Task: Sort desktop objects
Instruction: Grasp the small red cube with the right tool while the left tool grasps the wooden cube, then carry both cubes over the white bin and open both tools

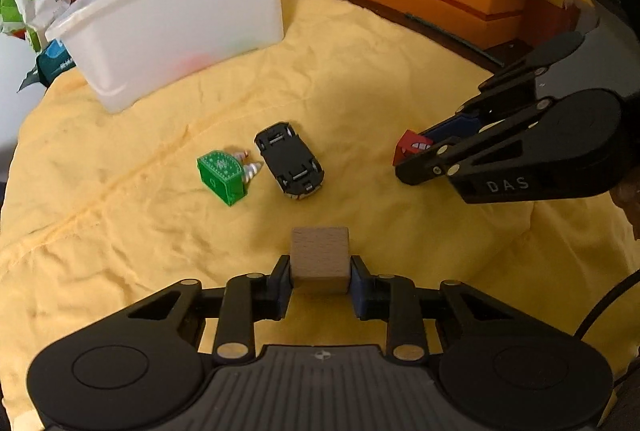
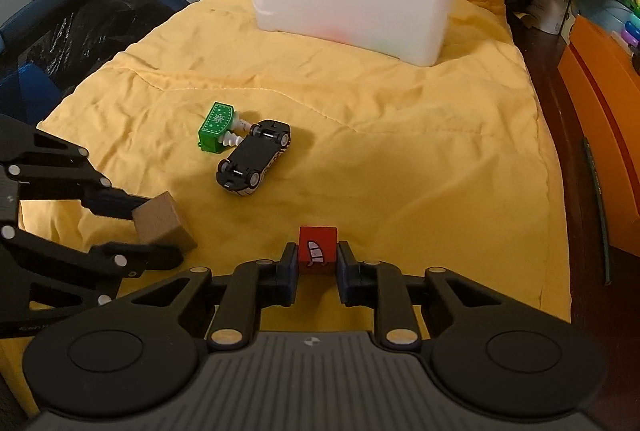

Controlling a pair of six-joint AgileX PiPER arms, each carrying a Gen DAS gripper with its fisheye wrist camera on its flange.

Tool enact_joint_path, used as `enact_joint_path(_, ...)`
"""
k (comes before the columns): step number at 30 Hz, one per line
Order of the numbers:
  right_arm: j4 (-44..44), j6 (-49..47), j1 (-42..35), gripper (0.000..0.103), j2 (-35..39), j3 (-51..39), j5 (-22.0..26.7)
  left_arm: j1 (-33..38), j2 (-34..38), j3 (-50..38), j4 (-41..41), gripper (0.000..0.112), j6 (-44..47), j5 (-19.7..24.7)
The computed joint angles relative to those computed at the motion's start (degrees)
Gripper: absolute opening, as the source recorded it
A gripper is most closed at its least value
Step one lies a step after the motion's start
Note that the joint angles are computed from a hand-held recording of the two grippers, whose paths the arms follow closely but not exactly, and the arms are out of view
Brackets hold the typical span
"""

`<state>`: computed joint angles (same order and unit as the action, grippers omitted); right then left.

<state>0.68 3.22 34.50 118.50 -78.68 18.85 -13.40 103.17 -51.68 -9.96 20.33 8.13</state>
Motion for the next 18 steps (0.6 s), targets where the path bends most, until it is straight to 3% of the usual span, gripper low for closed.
enact_joint_path(4,-0.27,-0.42,0.35,0.022,0.03,-0.78,-0.15,1.94,-1.82,-1.23,-7.19,0.033,9.44,0.99)
enact_joint_path(9,-6.82,3.29,1.02,0.022,-0.44,-4.10,-0.41,6.08,-4.49,-7.53,-12.42,0.033,15.58,4.22)
enact_joint_path(14,-11.94,5.68,0.40,0.022,-0.27,-11.11,-1.00,9.32,-3.12,-18.60,-8.40,0.033,13.93,5.54)
enact_joint_path(18,-13.83,5.41,-0.60,0.022,2.99,-21.94,0.08,10.75,1.68,-30.63,-3.70,0.033,10.41,7.81)
